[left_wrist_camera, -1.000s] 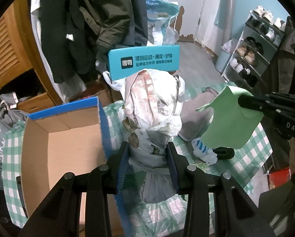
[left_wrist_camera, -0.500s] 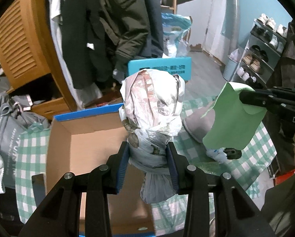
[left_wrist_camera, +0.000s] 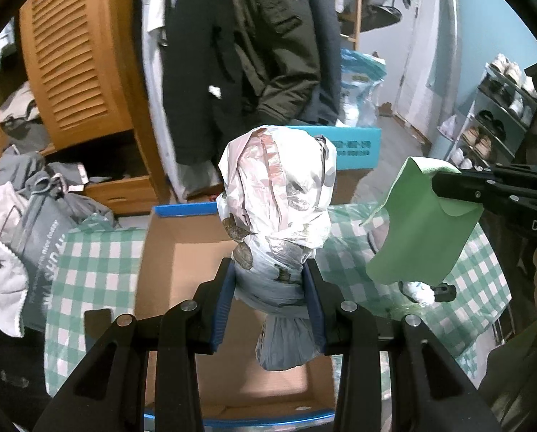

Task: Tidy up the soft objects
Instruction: 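Lift the white bundle with the left gripper while the right gripper carries the green cloth over the box, then open both grippers to drop the bundle and green cloth into the box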

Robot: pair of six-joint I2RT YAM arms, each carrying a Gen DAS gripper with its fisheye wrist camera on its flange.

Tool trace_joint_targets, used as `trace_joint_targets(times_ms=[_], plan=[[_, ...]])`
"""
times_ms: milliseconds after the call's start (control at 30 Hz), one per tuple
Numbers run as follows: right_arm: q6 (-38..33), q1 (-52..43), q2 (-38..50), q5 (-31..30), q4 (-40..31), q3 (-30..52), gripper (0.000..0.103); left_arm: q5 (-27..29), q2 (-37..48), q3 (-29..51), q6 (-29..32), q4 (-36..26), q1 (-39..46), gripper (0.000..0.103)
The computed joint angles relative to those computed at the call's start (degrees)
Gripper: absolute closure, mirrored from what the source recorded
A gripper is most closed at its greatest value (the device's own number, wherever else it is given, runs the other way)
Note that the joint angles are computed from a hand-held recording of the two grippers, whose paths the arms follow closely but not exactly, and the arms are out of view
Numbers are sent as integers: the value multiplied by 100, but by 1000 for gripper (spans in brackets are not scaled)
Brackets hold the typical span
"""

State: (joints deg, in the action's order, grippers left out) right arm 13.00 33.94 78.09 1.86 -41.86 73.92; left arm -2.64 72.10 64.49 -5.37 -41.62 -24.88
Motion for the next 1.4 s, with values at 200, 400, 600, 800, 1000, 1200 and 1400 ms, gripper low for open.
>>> trace_joint_targets(times_ms=[200,400,600,800,1000,1200,1400], plan=[[75,357,504,101,17,551,98,245,-225,-121,203,3,540,65],[124,646,1080,148,-18,1109,98,382,-269,-274,368,57,1028,65],[187,854,1580,152,-75,1545,98,581,-290,-409,533,90,1449,65],[236,947,2038,46,-126,1878,98,765,-201,-518,617,147,1717,65],[326,984,2445,-139,-187,2056,98,801,39,-638,656,201,1861,63],[402,943,2735,-328,-321,2174,96,509,186,-722,719,246,1765,56],[466,939,2751,-245,-346,2086,57,401,138,-720,702,259,1751,43]])
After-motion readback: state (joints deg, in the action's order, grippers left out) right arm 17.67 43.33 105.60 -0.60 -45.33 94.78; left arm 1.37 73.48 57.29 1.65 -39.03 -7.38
